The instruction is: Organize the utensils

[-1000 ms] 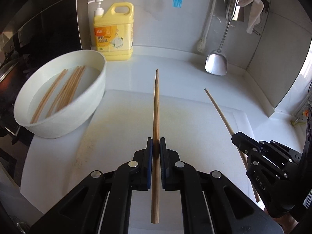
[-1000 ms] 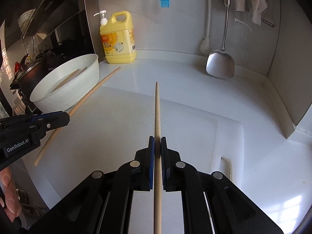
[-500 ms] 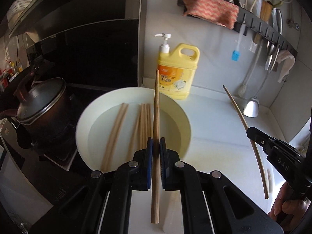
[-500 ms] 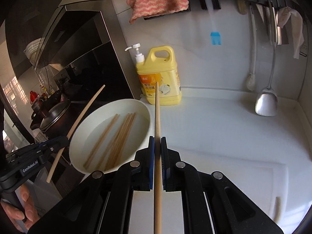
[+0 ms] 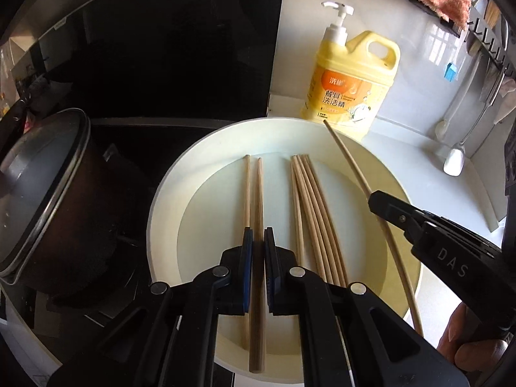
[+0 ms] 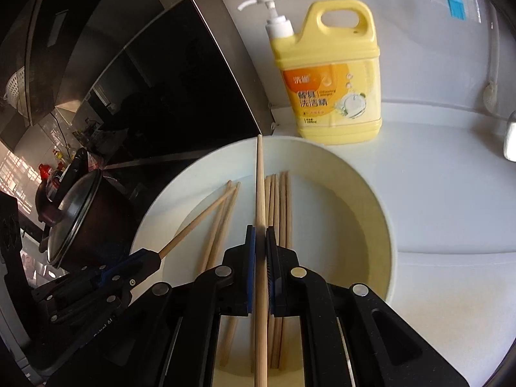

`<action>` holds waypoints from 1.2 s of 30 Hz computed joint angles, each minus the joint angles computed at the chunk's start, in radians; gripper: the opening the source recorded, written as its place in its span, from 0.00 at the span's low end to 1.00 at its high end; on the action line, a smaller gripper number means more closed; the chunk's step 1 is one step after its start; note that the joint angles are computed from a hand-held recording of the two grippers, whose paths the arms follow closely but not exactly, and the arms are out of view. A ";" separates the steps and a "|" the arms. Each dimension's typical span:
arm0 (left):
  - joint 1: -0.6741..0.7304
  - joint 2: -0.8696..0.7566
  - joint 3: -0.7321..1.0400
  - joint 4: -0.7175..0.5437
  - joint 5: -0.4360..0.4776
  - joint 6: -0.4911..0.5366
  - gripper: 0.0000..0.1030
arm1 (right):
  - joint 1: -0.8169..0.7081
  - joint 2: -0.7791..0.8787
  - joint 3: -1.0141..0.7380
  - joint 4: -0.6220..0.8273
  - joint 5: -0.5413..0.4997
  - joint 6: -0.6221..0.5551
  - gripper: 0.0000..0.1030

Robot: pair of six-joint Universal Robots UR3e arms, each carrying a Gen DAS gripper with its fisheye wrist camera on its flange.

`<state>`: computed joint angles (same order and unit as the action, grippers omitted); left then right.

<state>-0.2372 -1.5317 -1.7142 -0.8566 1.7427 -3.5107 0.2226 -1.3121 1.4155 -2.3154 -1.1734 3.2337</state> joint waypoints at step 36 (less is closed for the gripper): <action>0.004 0.043 0.151 -0.318 0.039 -0.135 0.94 | -0.076 -0.165 -0.020 0.362 -0.070 -0.098 0.62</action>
<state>-0.2327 -1.4883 -1.5635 -1.1745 1.7820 -3.6461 0.1469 -1.4766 1.3951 -1.9532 -1.2431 3.1357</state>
